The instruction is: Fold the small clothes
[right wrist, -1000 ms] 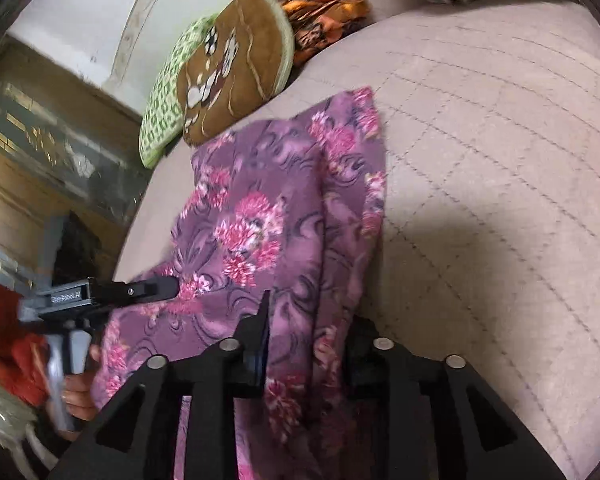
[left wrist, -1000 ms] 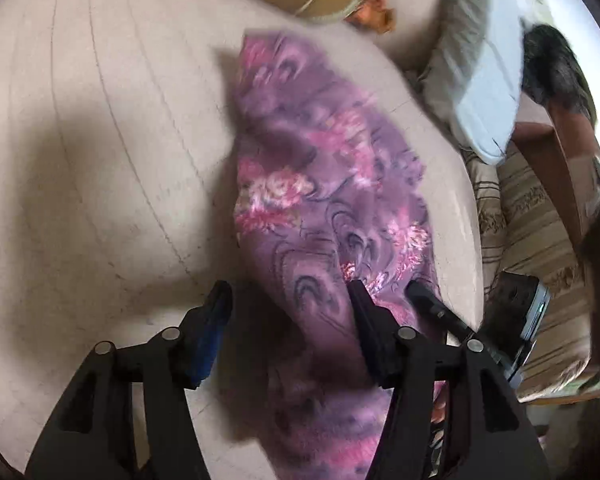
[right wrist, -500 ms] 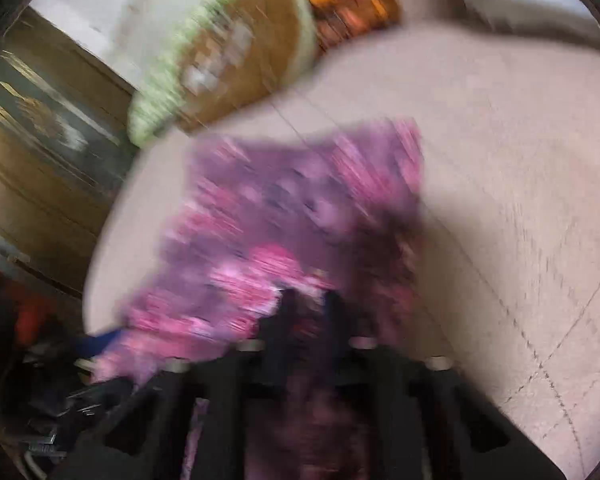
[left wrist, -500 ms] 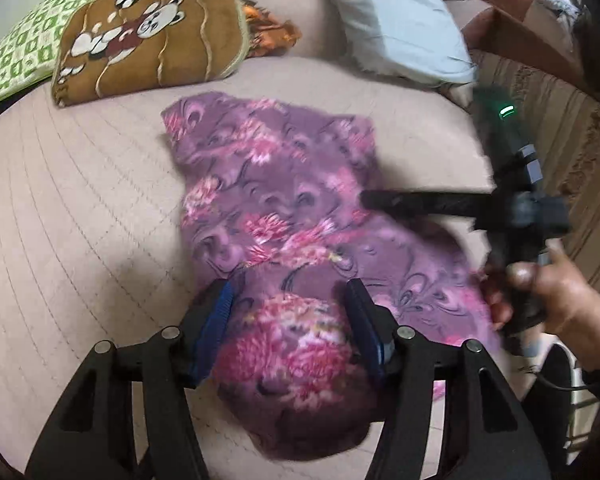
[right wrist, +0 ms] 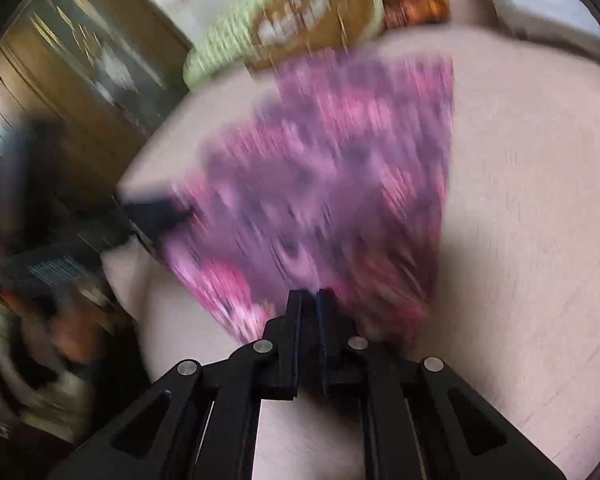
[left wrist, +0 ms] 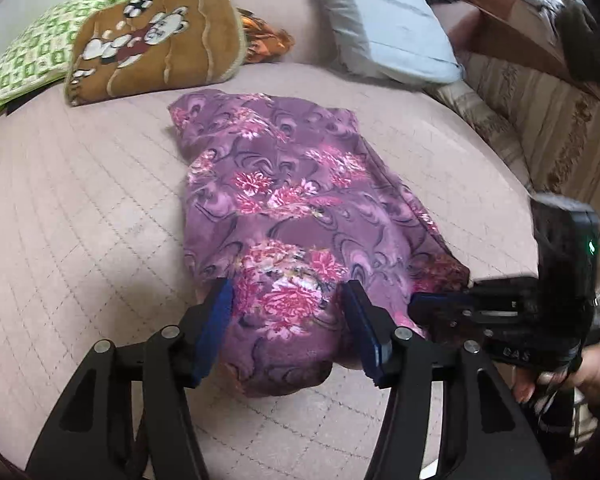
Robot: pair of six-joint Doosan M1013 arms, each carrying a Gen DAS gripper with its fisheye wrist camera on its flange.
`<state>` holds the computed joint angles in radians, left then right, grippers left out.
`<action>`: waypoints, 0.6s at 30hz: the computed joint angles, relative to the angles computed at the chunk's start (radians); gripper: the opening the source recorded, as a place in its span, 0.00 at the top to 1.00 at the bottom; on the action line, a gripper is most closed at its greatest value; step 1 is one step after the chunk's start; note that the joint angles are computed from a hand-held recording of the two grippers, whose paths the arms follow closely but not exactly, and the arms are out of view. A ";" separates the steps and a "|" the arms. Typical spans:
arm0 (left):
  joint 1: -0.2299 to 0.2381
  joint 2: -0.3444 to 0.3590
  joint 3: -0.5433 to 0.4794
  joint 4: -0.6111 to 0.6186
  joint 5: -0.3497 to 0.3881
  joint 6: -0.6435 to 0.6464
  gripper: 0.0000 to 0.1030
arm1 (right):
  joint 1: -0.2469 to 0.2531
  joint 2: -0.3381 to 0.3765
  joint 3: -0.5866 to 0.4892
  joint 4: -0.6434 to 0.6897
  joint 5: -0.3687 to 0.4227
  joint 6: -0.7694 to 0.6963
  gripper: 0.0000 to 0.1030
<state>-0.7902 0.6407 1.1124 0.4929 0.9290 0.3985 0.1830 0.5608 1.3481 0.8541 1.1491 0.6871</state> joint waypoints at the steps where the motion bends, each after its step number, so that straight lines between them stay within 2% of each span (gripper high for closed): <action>1: 0.000 -0.003 0.008 0.006 -0.009 -0.013 0.45 | -0.002 0.003 -0.004 0.004 0.006 0.026 0.94; 4: -0.004 -0.015 0.020 0.010 -0.006 -0.035 0.44 | 0.001 0.004 -0.021 -0.022 0.014 0.097 0.95; 6: -0.007 -0.027 0.020 0.002 0.004 -0.031 0.44 | 0.001 -0.017 -0.015 -0.045 -0.003 0.086 0.90; 8: -0.015 -0.056 0.046 0.004 -0.013 -0.068 0.45 | -0.009 -0.049 0.006 -0.028 -0.027 0.072 0.76; 10: -0.027 -0.084 0.070 0.037 0.003 -0.133 0.43 | -0.016 -0.083 0.037 -0.036 -0.070 0.082 0.65; 12: -0.041 -0.093 0.072 0.061 0.057 -0.182 0.33 | -0.008 -0.106 0.054 -0.072 -0.113 0.110 0.59; 13: -0.047 -0.089 0.061 0.075 0.105 -0.198 0.33 | -0.005 -0.121 0.066 -0.093 -0.137 0.117 0.55; 18: -0.036 -0.055 -0.014 0.091 0.133 -0.191 0.33 | 0.004 -0.136 0.074 -0.077 -0.164 0.095 0.54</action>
